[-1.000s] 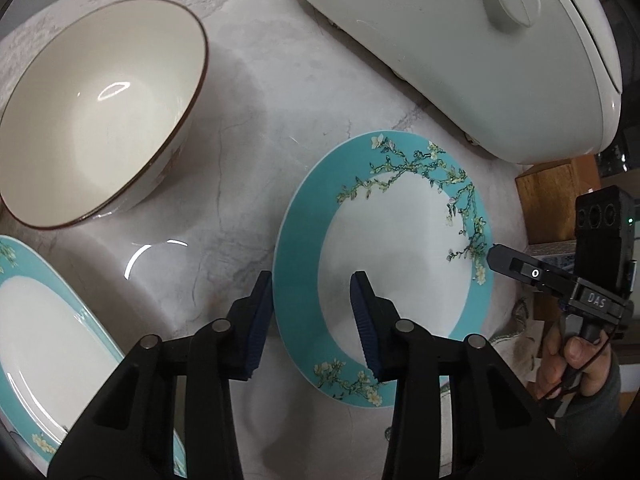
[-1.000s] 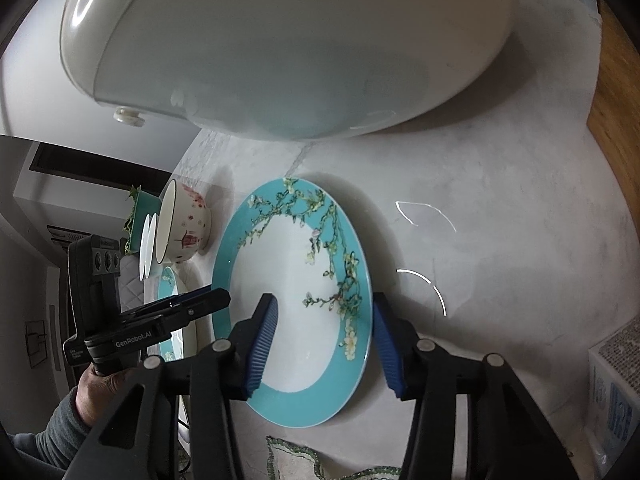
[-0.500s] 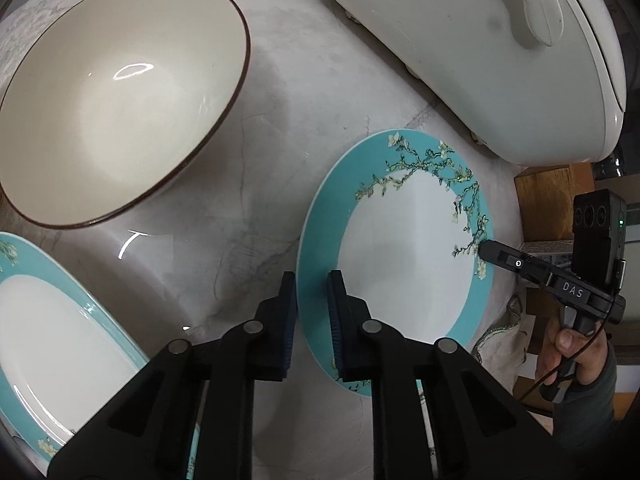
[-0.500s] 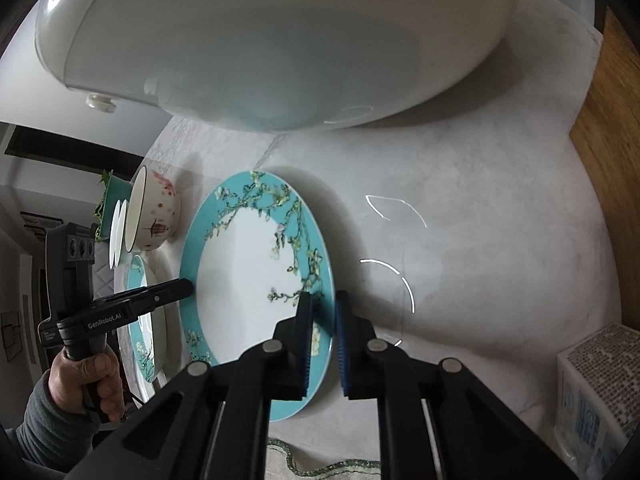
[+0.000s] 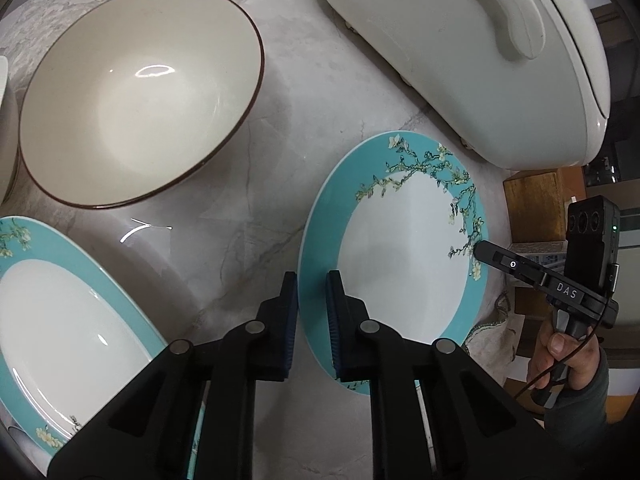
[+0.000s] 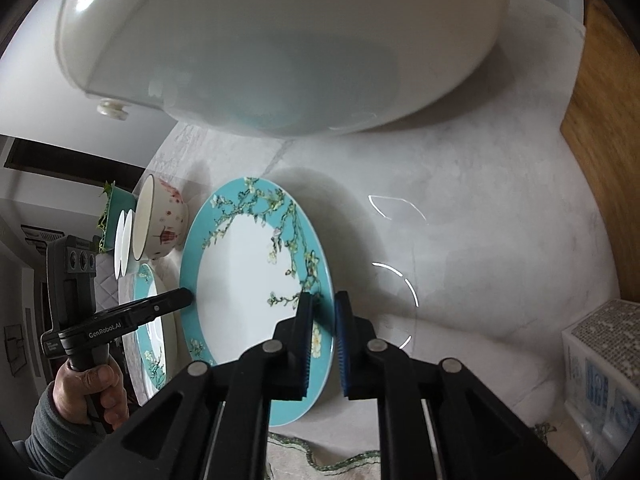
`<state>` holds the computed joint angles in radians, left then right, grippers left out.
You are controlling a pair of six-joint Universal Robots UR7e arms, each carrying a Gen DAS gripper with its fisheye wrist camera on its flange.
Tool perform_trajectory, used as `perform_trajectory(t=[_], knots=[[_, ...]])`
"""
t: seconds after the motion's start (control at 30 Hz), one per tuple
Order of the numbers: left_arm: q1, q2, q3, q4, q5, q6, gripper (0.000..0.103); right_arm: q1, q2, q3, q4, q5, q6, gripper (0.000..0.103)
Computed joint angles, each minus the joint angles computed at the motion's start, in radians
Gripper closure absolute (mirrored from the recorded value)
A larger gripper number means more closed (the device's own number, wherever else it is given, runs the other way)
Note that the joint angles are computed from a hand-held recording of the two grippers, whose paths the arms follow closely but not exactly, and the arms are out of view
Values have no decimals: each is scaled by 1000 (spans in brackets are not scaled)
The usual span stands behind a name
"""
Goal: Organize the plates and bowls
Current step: 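Carry the teal floral plate over the grey-rimmed plate with the left gripper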
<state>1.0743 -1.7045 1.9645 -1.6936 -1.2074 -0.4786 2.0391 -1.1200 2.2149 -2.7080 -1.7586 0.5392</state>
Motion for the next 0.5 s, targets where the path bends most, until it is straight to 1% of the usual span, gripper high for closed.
perform_trajectory(t=[0.23, 0.37, 0.5], knots=[[-35, -48, -15, 41, -6, -20, 92, 32, -19, -20, 31, -12, 11, 90], [-65, -97, -28, 80, -9, -44, 92, 58, -33, -31, 52, -14, 23, 90], [-99, -151, -36, 126, -7, -76, 92, 99, -34, -51, 78, -13, 45, 90]])
